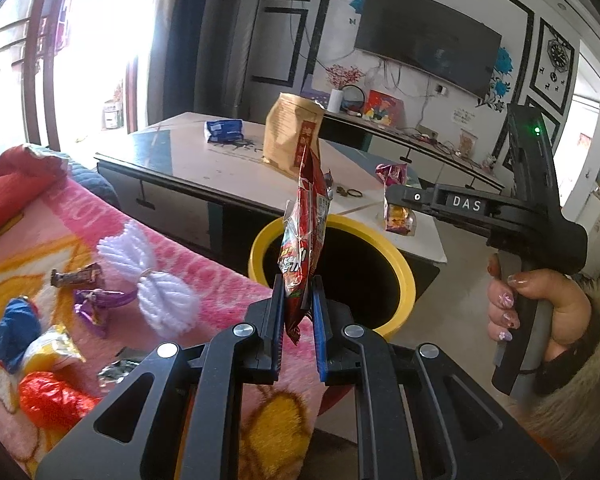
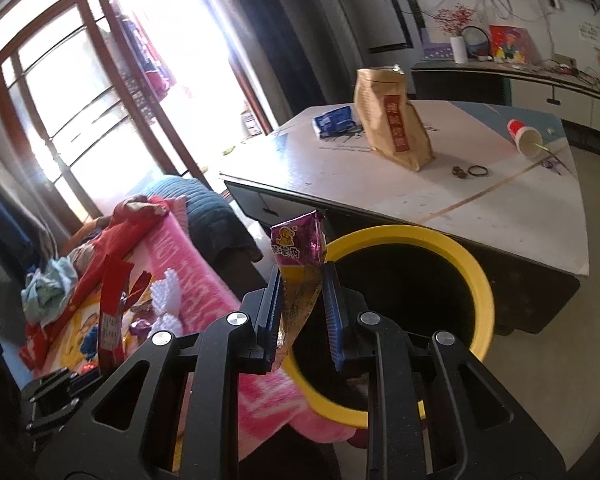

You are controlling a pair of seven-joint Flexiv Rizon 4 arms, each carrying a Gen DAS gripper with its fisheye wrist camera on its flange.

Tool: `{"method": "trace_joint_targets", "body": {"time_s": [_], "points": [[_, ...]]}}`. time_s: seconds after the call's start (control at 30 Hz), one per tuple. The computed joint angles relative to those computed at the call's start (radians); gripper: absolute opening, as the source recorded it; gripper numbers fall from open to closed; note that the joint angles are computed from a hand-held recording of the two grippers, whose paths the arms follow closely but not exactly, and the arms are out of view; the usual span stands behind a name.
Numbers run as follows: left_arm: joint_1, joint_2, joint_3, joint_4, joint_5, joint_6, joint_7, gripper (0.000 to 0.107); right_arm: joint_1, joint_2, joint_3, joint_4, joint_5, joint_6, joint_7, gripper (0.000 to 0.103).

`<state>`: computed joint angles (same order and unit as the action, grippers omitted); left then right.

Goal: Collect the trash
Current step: 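Carry both wrappers over the yellow-rimmed bin with both tools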

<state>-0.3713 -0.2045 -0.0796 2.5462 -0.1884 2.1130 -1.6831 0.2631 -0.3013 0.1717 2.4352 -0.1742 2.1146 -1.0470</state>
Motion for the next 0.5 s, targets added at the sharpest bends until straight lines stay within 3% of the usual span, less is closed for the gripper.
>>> {"method": "trace_joint_targets", "body": {"time_s": [0.5], "points": [[-0.019, -0.143, -0.024, -0.146, 0.014, -0.061, 0.018, 0.012, 0.010, -0.050, -0.054, -0.030, 0.093, -0.036, -0.024, 0.015]]}}
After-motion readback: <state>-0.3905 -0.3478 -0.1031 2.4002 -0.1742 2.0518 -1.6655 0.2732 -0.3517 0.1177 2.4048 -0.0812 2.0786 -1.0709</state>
